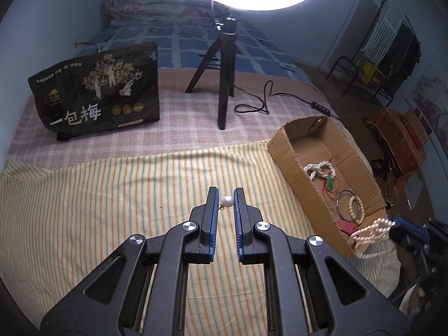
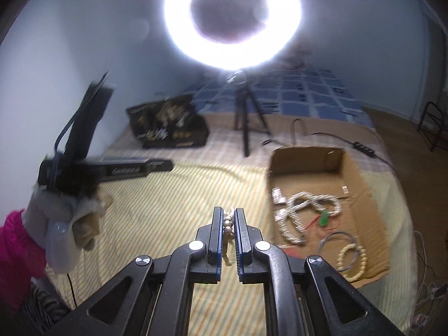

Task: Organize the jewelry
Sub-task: 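Carry the earring in the left tool and necklace in the right tool into the box, then open the right tool releasing the necklace while the left tool releases the earring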

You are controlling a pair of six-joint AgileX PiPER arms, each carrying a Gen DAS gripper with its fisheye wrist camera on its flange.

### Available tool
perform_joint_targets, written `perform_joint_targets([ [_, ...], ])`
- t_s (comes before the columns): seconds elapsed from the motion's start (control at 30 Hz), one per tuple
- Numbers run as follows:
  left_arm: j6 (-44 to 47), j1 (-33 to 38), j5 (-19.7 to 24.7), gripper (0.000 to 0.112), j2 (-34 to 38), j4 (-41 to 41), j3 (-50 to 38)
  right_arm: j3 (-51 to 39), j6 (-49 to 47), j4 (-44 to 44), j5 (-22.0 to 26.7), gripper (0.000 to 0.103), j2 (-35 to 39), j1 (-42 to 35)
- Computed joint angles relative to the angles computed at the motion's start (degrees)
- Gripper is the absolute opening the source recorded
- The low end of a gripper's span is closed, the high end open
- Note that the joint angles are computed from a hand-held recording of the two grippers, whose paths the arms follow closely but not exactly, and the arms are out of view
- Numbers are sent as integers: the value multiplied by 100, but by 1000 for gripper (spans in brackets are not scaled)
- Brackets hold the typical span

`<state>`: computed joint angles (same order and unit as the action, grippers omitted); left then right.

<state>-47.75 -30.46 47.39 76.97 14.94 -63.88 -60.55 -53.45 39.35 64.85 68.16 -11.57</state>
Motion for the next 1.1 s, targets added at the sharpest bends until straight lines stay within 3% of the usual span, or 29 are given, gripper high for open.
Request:
perform_joint_targets([
  [0.43, -94, -517, 62, 9, 800, 363, -991, -826, -275, 250, 107, 5, 772, -1191],
  [1.1, 565, -589, 359, 9, 2972, 49, -3417, -1164, -223, -174, -703, 5, 1677, -934],
])
